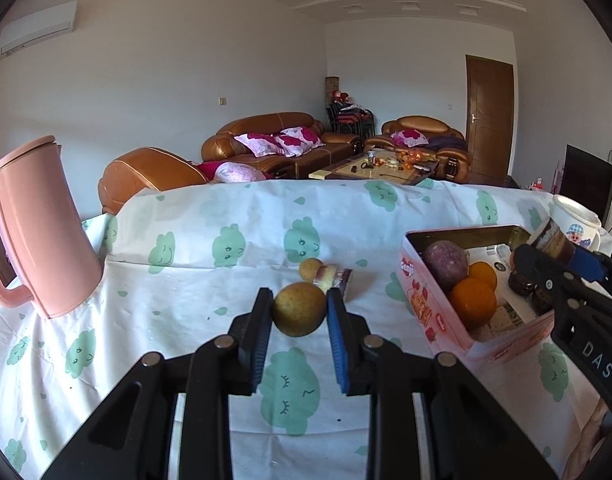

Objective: Organize fruits
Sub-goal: 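Carry the jar and tan fruit over the tin box and open both tools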

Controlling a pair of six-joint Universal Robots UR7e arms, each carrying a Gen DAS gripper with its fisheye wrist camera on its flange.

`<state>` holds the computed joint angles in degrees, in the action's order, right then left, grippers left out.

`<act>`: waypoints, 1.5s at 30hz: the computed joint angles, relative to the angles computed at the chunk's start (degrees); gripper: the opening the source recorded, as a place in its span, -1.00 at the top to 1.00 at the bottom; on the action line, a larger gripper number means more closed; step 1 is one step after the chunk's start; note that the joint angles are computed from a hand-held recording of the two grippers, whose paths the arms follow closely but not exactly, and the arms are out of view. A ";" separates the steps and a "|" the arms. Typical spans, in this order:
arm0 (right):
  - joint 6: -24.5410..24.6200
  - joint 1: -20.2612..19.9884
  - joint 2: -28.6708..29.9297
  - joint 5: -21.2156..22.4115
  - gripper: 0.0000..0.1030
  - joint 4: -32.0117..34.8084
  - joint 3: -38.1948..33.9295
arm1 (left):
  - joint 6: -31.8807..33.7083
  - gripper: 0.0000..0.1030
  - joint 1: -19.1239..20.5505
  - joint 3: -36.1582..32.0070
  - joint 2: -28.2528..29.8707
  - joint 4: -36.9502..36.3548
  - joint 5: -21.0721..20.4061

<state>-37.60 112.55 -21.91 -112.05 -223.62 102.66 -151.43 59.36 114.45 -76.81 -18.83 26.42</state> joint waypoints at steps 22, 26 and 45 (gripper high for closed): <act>0.30 -6.38 -5.34 -2.70 0.15 -5.87 -0.78 | -3.78 0.45 -2.45 -9.28 11.43 7.66 9.92; 1.01 -7.07 -5.32 -3.21 0.15 -3.68 -2.48 | -7.47 0.45 -2.35 -13.91 15.94 12.46 12.11; 2.07 -8.48 -3.68 0.28 0.13 19.52 -10.09 | -18.12 0.44 0.09 -27.61 26.95 28.84 11.96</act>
<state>-35.54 104.07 -25.59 -111.77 -204.10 92.57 -169.55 59.45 86.84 -49.86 10.01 38.37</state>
